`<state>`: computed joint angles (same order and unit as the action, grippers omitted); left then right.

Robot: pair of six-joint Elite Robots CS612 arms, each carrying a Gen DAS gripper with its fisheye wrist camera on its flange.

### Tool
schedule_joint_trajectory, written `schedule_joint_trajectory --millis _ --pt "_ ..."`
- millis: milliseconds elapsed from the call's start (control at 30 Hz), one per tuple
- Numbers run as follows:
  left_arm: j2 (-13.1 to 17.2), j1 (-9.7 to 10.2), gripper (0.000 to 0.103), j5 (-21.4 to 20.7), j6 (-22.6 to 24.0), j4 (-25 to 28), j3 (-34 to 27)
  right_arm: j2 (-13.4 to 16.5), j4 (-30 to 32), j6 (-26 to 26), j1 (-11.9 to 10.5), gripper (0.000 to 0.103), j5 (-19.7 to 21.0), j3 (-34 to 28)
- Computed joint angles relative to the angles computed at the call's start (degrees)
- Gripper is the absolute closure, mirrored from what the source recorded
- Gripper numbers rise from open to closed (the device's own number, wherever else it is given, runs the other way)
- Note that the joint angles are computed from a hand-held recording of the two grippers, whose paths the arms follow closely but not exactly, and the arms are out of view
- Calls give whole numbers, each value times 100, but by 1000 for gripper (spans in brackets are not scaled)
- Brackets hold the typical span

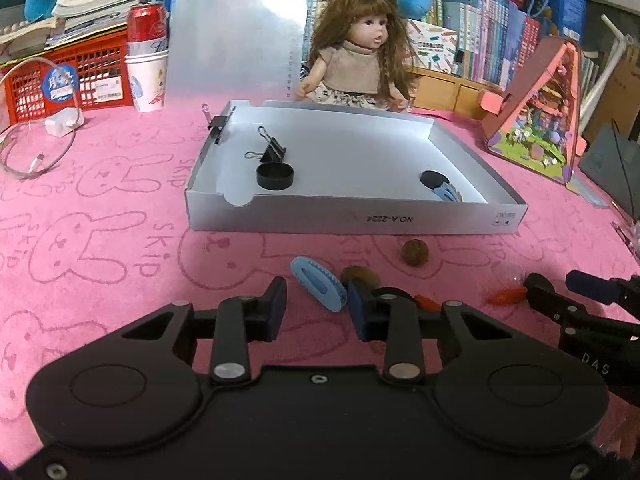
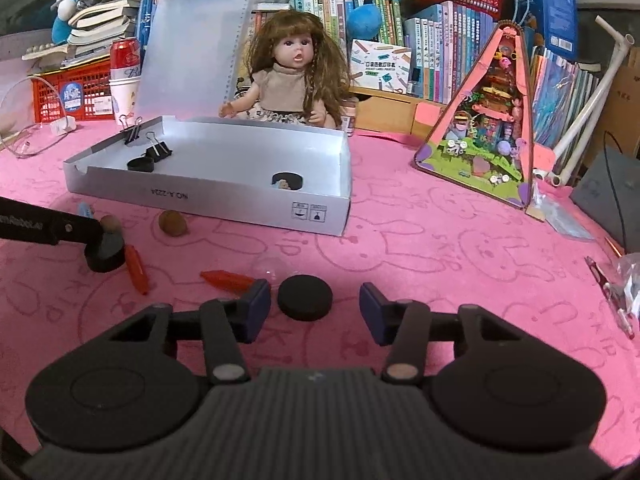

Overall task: Organize rigid objects
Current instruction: 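Close the left gripper on the blue hair clip while the right gripper grasps the black disc, then carry the blue hair clip and black disc over the white tray with both tools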

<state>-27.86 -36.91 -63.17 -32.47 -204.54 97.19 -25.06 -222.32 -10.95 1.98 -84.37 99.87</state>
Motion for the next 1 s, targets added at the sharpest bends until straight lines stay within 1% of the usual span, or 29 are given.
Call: schedule_joint_trajectory --millis 67,167,300,433,500,533,567,600,733,1000 --pt "-13 0 71 47 -66 -18 25 -5 32 45 -15 45 12 -3" --pt "-26 -20 71 273 -128 75 44 -1 34 95 -24 46 26 -5" --pt "-17 21 71 157 -191 39 48 17 48 123 -20 51 54 -13" --pt "14 -2 71 256 -102 77 3 23 56 180 -25 52 78 -26" --pt "29 -11 71 292 -109 78 -18 17 81 224 -35 56 130 -20" --pt "32 -15 81 315 -124 78 -20 11 97 248 -41 58 171 -16" --pt "29 -18 88 328 -129 87 -16 10 100 267 -42 62 196 -11" --pt "22 -17 89 320 -124 83 -7 6 110 284 -46 67 238 -6" --pt "-13 -8 91 216 -81 9 44 -9 129 328 -32 68 272 3" --pt "-103 -47 91 331 80 -236 127 -87 122 460 -50 68 318 -9"
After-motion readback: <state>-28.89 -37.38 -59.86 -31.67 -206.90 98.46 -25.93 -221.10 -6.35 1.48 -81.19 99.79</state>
